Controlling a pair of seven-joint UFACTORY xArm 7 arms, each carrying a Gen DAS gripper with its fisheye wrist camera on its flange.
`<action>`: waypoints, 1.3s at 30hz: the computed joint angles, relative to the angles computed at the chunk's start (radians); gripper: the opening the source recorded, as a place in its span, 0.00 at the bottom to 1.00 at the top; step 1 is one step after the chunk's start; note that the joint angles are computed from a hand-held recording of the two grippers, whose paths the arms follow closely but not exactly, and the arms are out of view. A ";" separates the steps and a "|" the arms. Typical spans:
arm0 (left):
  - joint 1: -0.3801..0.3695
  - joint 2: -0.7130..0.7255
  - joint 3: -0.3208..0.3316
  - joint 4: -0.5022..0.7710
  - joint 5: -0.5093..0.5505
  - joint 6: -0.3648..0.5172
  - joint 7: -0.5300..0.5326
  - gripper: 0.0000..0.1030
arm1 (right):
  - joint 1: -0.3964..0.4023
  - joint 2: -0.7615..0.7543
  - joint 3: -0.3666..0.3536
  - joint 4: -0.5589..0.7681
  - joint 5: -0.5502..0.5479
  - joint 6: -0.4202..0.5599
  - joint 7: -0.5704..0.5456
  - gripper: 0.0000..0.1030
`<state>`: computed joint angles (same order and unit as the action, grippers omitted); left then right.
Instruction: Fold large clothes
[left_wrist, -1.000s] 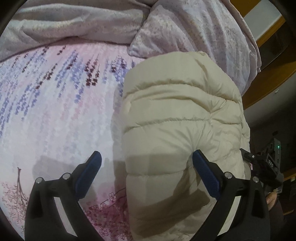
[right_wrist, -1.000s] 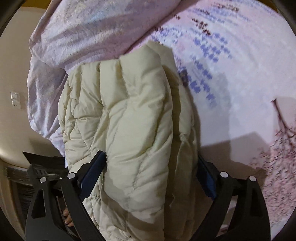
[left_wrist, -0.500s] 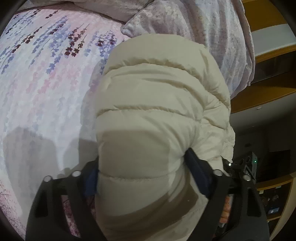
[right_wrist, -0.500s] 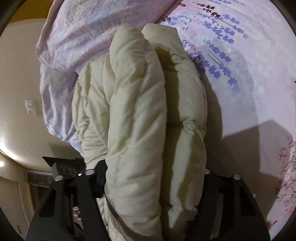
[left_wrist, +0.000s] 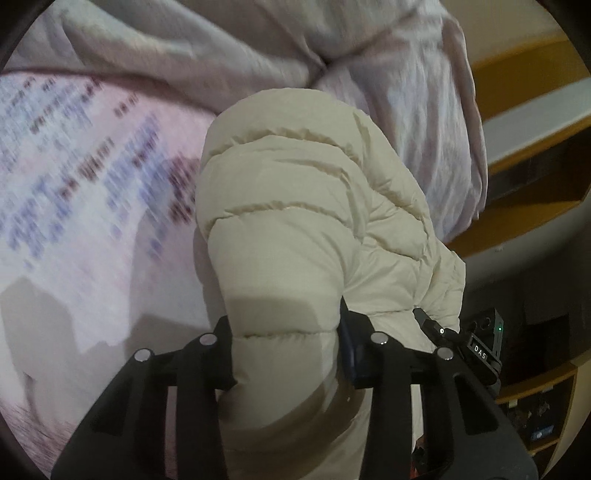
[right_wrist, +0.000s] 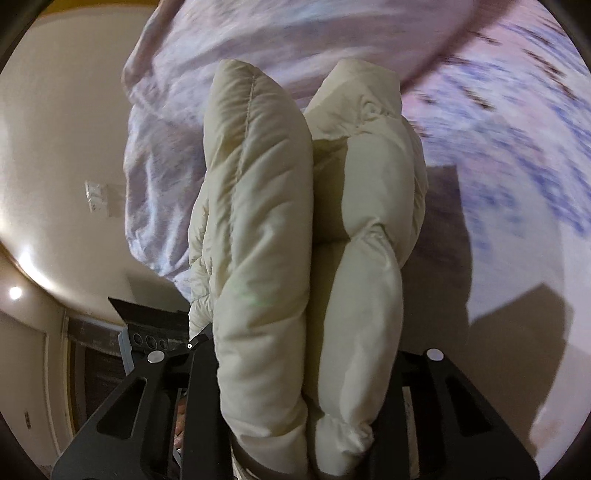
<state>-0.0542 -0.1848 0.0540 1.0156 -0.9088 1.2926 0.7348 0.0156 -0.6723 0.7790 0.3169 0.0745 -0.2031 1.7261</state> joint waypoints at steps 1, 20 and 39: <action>0.006 0.014 0.007 0.021 -0.003 -0.005 0.002 0.38 | -0.037 0.049 0.006 0.031 -0.020 -0.028 -0.023 0.29; 0.028 0.108 -0.056 0.110 0.180 -0.293 0.043 0.56 | -0.302 0.296 0.176 0.357 -0.051 0.322 -0.326 0.50; -0.093 0.005 -0.041 -0.017 0.301 -0.663 0.107 0.78 | -0.382 0.348 0.261 0.615 -0.541 0.674 -0.243 0.50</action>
